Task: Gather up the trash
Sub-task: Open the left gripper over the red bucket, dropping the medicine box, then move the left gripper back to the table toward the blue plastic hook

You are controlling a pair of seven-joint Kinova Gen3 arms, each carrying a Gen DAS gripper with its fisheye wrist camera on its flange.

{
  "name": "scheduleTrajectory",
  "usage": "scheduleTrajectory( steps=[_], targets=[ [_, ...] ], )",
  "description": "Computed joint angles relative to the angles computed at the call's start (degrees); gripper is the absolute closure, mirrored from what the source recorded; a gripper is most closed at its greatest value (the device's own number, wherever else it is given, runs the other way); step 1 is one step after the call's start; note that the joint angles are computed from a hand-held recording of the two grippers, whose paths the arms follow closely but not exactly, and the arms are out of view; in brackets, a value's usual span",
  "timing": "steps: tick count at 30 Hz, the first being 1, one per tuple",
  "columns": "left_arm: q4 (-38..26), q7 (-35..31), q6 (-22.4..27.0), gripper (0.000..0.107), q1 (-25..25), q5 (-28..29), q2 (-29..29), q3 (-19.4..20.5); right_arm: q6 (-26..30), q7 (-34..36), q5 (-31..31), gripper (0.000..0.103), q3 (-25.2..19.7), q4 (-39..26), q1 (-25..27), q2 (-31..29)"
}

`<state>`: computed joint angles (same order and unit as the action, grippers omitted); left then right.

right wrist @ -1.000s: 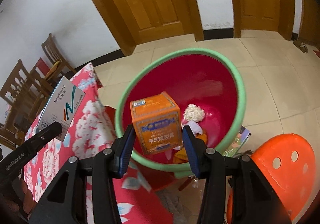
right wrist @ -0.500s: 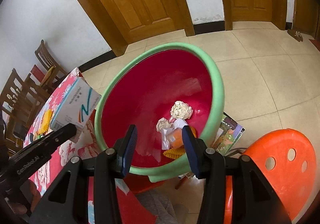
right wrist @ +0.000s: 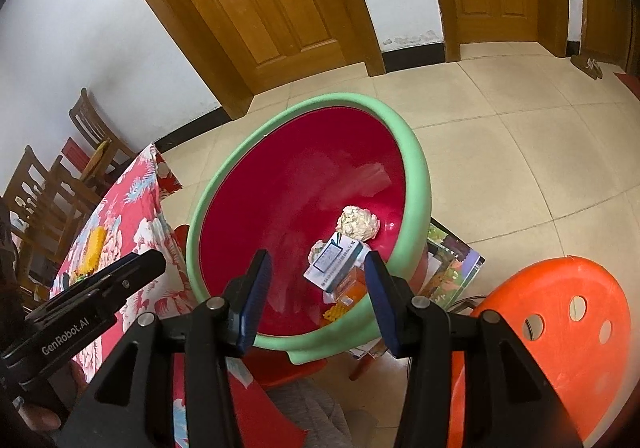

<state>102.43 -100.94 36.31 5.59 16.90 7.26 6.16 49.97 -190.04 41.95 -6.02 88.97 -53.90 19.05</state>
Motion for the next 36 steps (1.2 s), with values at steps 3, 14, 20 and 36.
scheduleTrajectory(
  steps=[3,14,20,36],
  targets=[
    [0.38,0.87,0.03,0.064,-0.05,-0.54,-0.92,-0.4,1.1,0.26,0.27,0.05,-0.11,-0.72,-0.48,0.04],
    [3.0,3.06,-0.07,0.057,-1.77,-1.53,-4.97,-2.42,2.62,2.18,0.93,0.044,-0.47,-4.2,-1.92,0.99],
    [4.34,3.74,0.06,0.057,-3.74,-1.95,-7.39,-4.2,2.83,4.09,0.99,0.043,-0.13,-7.02,-3.29,2.09],
    [7.05,2.41,-0.84,0.057,-11.42,-1.17,-10.69,-10.04,3.15,14.15,-3.17,0.042,1.99,-18.38,-6.56,8.01]
  ],
)
